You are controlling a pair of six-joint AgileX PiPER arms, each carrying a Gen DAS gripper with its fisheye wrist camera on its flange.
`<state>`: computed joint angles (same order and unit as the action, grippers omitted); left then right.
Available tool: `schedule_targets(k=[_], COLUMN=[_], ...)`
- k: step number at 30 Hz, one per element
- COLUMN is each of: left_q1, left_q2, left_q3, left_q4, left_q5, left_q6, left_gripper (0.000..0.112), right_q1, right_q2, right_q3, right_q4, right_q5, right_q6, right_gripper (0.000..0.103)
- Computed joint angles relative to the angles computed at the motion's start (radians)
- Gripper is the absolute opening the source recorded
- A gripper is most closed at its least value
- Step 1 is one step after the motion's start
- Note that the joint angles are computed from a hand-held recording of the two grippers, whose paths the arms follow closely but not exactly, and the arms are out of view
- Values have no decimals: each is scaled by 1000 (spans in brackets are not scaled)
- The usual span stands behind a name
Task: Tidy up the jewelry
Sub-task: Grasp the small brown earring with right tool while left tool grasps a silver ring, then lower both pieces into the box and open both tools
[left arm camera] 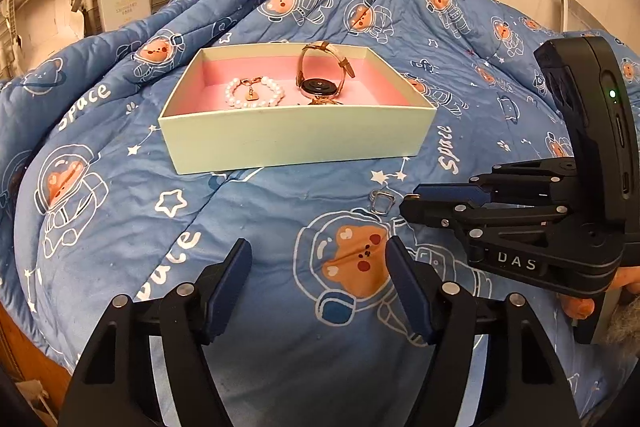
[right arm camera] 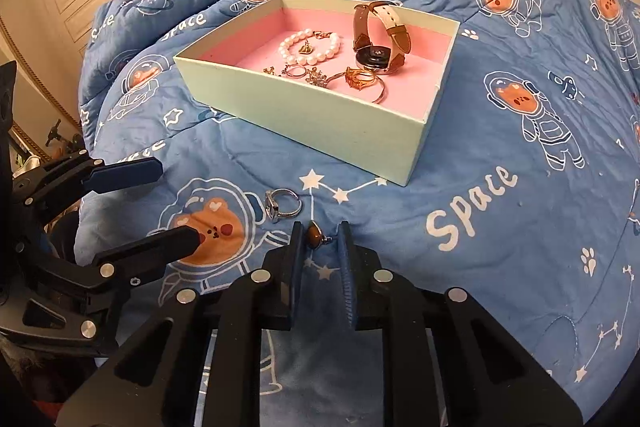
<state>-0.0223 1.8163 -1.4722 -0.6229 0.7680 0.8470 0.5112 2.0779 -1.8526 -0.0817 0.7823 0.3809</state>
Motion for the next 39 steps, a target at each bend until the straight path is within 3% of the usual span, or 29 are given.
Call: schedule_targets(k=[19,22,27,39], left_q1=[-111,-124,-140,-107], left_q2=[111,121,136,115], left_q3=[-147,-162,-181,-164], left_q4=[67,81,107,57], left_q5=[43,45,51,75], left_q6=[-82,-94,-116,-110], left_gripper=[46,40,18,18], right_q1=[-44,-43,-42,-42], right_q2=[-80,-81,-81,-81], right_q3=[118,124,127,127], right_q4=[-24,-25,-27,-25], right_q5=[-33,-34,-38,-37], right_q6=[72,77,86,85], right_gripper=[18,18,18,18])
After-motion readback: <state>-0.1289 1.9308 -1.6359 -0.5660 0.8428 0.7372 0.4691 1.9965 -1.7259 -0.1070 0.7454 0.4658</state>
